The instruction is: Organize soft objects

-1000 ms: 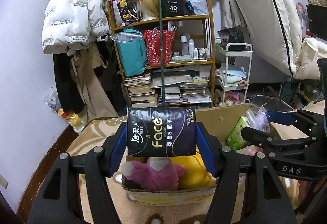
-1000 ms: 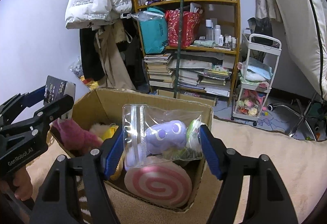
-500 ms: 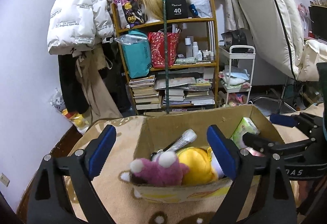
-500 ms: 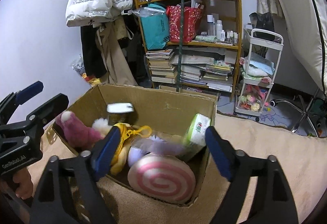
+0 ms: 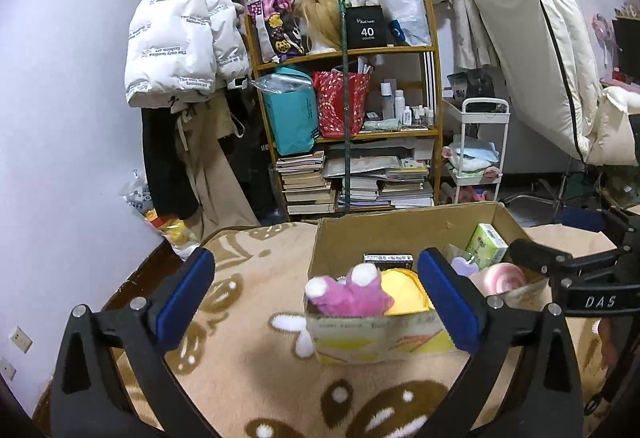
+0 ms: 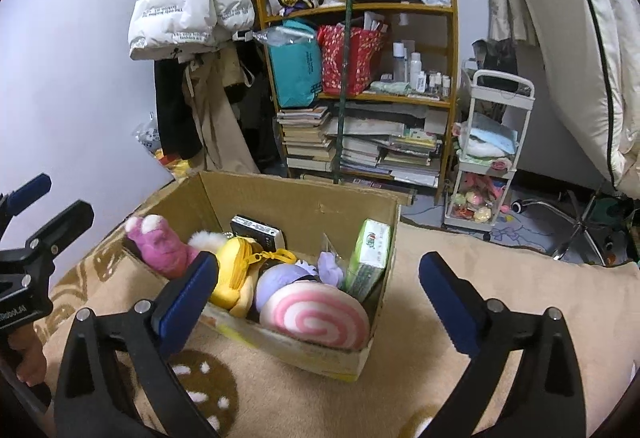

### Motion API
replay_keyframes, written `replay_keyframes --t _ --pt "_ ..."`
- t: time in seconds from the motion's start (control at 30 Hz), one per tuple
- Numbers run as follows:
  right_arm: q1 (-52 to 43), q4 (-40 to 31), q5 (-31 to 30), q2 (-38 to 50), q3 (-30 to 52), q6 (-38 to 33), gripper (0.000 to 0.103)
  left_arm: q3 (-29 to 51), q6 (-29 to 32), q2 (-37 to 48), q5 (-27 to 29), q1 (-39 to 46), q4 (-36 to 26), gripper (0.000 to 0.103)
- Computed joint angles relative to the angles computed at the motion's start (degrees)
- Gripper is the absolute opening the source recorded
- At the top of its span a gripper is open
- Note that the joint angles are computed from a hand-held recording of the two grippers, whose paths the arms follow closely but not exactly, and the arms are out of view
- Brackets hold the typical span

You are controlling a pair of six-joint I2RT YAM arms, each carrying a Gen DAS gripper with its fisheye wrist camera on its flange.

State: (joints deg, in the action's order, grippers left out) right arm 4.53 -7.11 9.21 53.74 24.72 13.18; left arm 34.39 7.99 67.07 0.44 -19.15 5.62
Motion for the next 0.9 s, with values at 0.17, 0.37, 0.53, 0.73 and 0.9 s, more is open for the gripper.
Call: replay_keyframes --t 0.17,0.37,0.53,0.73,0.9 --pt "4.4 -6.2 4.3 -9.5 -0.3 1.2 0.103 -1.4 0.5 -6.5 0.3 1.2 -3.9 0.100" --pt "11.4 -15.2 10.7 -17.7 2.1 4.0 0.103 -2.9 1.7 -15.6 1.6 3.2 -10.2 0.101" --pt "20.9 -22.0 20.0 -22.4 4.0 7.8 0.103 -3.1 1.8 -21.4 3.5 5.2 -15.4 0.101" --pt "34.3 -30.7 33.4 -29.0 4.8 14.4 0.103 -4.8 1.7 -29.2 5.6 8.5 -20.9 0.101" --pt "43.6 -37.7 42.0 -29.9 6.5 22.3 0.103 -6.0 2.7 -34.9 7.3 10.8 -25.4 0.101"
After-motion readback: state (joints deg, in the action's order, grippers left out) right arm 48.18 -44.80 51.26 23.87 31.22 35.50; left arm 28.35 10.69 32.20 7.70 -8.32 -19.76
